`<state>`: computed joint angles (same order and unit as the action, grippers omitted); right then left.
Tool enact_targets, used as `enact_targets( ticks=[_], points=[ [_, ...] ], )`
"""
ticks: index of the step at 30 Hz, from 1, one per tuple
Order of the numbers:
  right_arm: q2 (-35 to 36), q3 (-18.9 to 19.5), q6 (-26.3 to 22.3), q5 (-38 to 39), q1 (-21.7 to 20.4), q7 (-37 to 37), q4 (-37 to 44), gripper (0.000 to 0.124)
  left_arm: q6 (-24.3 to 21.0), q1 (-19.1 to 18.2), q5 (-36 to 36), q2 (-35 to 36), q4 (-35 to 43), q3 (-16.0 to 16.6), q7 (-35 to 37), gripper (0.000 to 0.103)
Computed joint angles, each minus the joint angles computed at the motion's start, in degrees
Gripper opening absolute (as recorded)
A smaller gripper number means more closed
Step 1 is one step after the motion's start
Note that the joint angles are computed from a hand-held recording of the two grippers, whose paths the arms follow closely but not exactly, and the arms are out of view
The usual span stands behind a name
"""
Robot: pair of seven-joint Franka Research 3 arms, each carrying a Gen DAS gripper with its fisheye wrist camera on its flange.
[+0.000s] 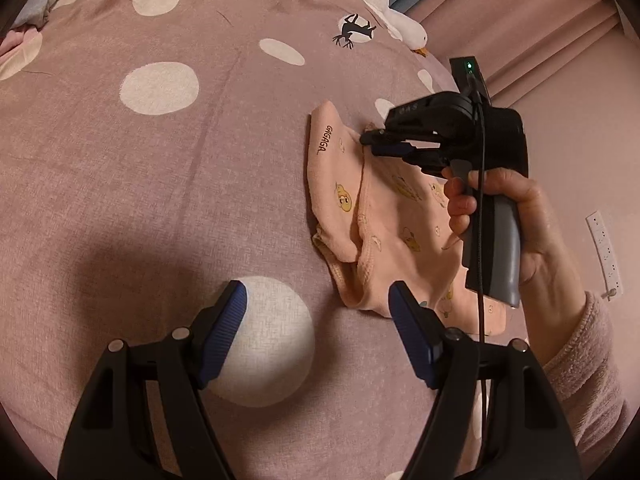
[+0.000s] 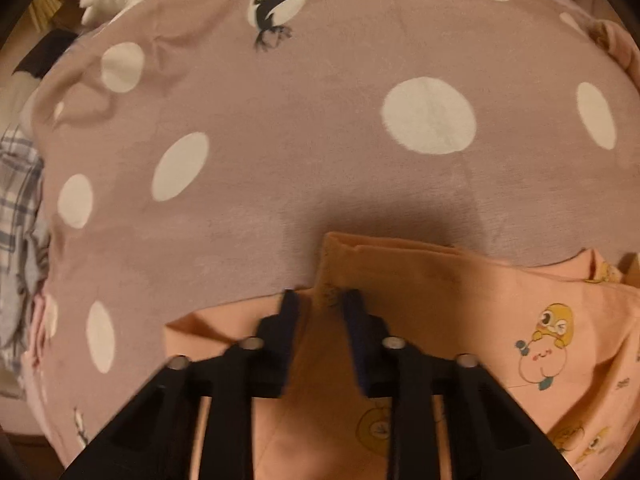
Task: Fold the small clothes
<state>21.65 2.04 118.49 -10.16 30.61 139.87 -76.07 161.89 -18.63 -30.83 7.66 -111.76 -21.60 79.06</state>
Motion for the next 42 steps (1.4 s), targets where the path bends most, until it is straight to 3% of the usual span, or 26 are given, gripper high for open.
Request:
enact_targets(
  ticks=[3, 7, 10, 16, 20, 24, 25, 29, 33, 35, 38, 42],
  points=[
    [-2.7, -0.1, 1.5, -0.4, -0.3, 0.7, -4.2, 0.005, -0.2, 0.0, 0.3, -0.1, -0.2, 0.1, -0.1, 0.073],
    [-5.5, 0.4, 4.1, -1.7, -0.6, 1.8, -8.2, 0.003, -0.5, -0.2, 1.5, -0.2, 0.0, 0.4, -1.1, 0.073],
    [-8.6, 1.8, 12.0, 0.0, -1.5, 0.1, -12.5, 0.003, -0.2, -0.6, 3.5, -0.7, -0.8, 0.8, -2.7, 0.073],
    [-4.0, 1.7, 11.3, -1.2, -0.7, -2.1, -4.8, 0.003, -1.3, -0.8, 6.1, 0.0, 0.2, 1.1, -5.2, 0.073],
    [1.7, 3.1, 8.2, 8.6, -2.5, -7.0, 1.7, 0.005, -2.0, -0.6, 7.1, 0.4, 1.0, 1.0, -6.3, 0.073],
    [-6.6, 3.7, 20.6, 14.7, -3.6, -10.1, -11.5, 0.020, -2.0, -0.6, 7.4, 1.2, 2.9, 0.5, -6.1, 0.073],
    [-8.2, 3.8, 22.3, 15.9, -4.0, -10.9, -13.8, 0.026, -1.6, -0.6, 7.6, 1.2, 3.1, 0.3, -5.7, 0.073],
    [-19.9, 3.8, 27.9, 17.0, -5.6, -12.6, -27.6, 0.027, -0.9, -1.7, 11.2, 3.9, 7.3, -0.3, -5.3, 0.073],
    [-30.8, 4.8, 22.3, 4.9, -7.7, -6.2, -37.6, 0.027, -2.6, -4.3, 18.4, 9.4, 15.2, -0.4, -6.7, 0.071],
    [-33.9, 7.5, 18.3, -0.5, -10.8, -3.9, -39.9, 0.027, -4.5, -5.5, 22.0, 12.3, 19.0, -0.2, -7.8, 0.057],
    [-40.6, 8.3, 16.3, -1.2, -12.7, -3.1, -46.8, 0.027, -10.1, -7.5, 26.8, 17.1, 25.8, 0.2, -8.6, 0.036],
    [-47.1, 10.2, 10.1, -2.4, -15.8, -3.0, -52.9, 0.027, -15.2, -9.4, 31.6, 19.2, 28.3, 1.8, -10.9, 0.034]
  ],
)
